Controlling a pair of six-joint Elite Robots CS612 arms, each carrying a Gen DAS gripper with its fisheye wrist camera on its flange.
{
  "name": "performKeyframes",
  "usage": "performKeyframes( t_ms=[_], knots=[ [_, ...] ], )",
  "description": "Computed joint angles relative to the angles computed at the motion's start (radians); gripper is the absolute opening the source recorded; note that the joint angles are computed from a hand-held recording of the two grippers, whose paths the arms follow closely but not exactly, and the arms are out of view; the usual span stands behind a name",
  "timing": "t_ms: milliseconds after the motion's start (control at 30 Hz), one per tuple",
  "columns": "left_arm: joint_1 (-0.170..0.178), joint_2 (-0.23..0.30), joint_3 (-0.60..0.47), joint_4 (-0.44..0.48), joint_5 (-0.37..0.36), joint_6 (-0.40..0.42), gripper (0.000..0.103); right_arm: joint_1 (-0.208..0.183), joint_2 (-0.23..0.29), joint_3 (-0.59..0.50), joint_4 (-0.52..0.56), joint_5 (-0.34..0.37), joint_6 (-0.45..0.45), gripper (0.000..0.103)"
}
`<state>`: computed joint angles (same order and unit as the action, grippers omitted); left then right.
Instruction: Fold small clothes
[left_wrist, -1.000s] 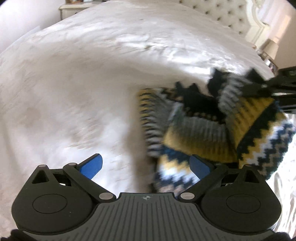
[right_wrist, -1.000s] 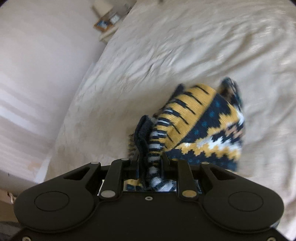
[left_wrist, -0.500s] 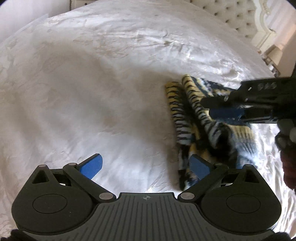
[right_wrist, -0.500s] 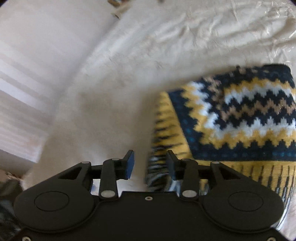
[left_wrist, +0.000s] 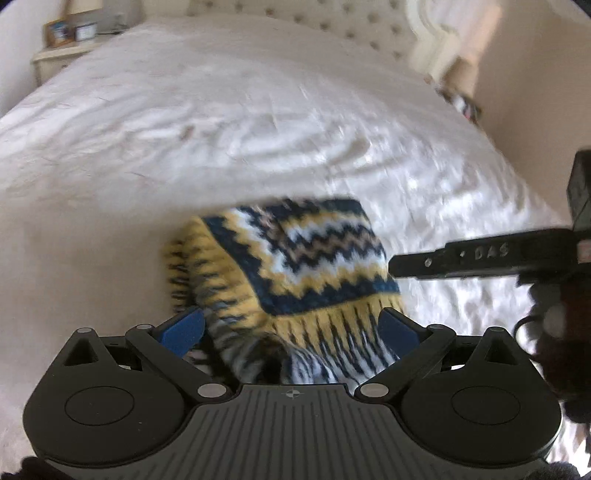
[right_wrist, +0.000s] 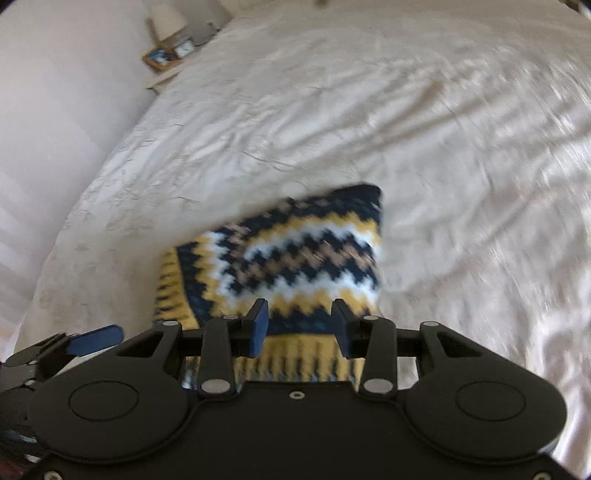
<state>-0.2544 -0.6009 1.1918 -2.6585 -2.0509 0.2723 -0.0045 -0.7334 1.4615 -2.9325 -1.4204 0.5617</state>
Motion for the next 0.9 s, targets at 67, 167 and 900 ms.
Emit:
performKeyframes(
  t_ms=[67,167,900],
  knots=[
    [-0.013,0.003,0.009,0.027,0.088,0.013,0.102,0.001,0.0,0.007,0.005,-0.001,-0.005,0.05],
    [-0.009,0.02,0.004,0.109,0.197,-0.029,0.102,0.001,-0.001,0.012,0.011,0.006,-0.03,0.051],
    [0.034,0.018,-0.009,0.16,0.121,-0.166,0.102,-0.021,0.164,-0.23,0.186,0.029,-0.091,0.083]
  ],
)
